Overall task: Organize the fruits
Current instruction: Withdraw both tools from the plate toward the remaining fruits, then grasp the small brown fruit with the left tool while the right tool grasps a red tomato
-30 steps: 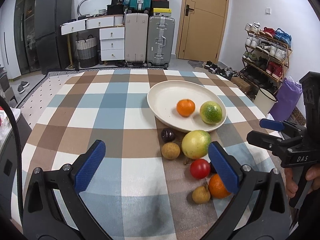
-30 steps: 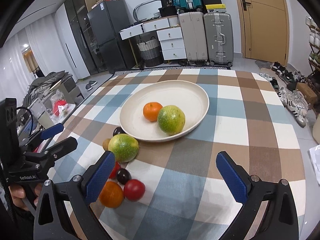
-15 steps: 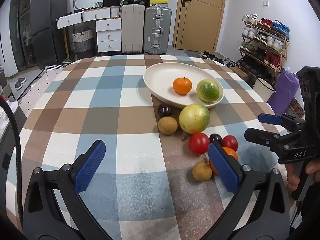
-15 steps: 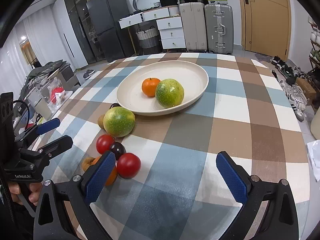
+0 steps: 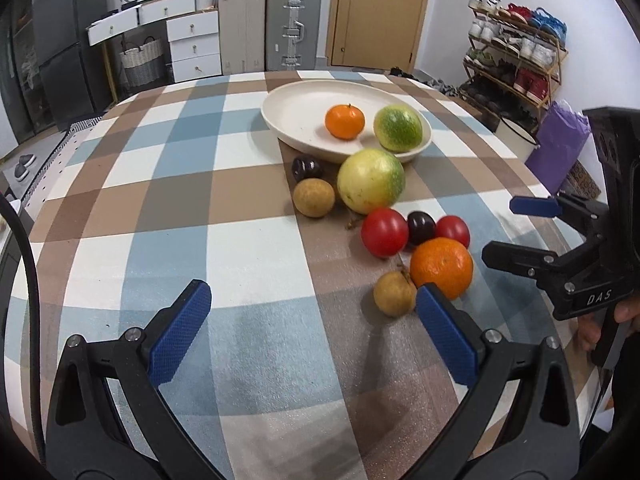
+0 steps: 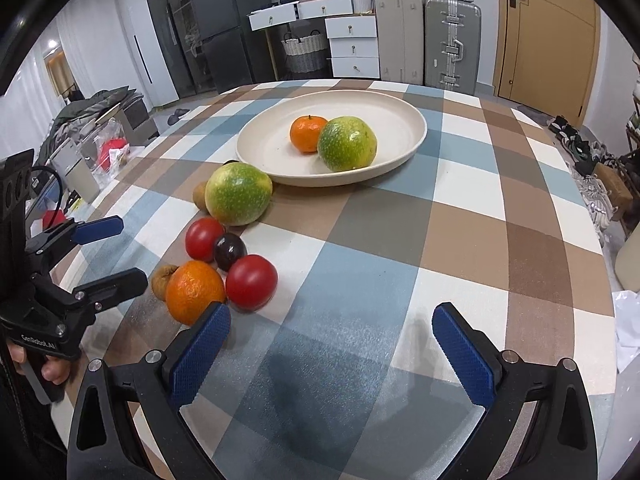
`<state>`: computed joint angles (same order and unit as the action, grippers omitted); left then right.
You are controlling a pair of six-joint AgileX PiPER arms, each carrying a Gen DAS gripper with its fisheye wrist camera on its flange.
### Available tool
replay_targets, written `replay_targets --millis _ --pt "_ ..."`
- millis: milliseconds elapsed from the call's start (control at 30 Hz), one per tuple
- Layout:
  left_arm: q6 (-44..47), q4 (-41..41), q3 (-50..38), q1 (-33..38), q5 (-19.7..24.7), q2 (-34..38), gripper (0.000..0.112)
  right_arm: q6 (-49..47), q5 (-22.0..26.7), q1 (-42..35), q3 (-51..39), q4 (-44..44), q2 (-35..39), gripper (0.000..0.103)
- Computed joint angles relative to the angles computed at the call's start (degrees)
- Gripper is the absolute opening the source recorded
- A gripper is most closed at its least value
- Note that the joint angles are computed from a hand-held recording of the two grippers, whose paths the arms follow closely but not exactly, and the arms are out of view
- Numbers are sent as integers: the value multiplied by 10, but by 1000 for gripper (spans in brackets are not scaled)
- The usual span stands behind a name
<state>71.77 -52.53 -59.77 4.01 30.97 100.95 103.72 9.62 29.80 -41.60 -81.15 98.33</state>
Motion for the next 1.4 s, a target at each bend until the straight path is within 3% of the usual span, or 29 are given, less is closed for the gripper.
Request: replay_targets --millis 267,333,600,800,1100,1400 --pt "-15 25 -3 -9 -3 12 102 -140 16 14 -27 128 30 103" --pt "-24 34 -5 -13 -8 14 102 -147 37 24 -38 132 39 102" --pt "-61 75 -20 -26 -6 27 102 -233 41 18 -68 198 60 103" --pt "-33 53 -26 -31 7 32 98 -266 35 12 -80 214 64 102" --pt "34 0 -33 -3 76 36 65 -318 -4 -10 -85 257 70 95" --pt "64 -6 -36 4 126 39 24 -401 -40 -19 -85 324 70 76"
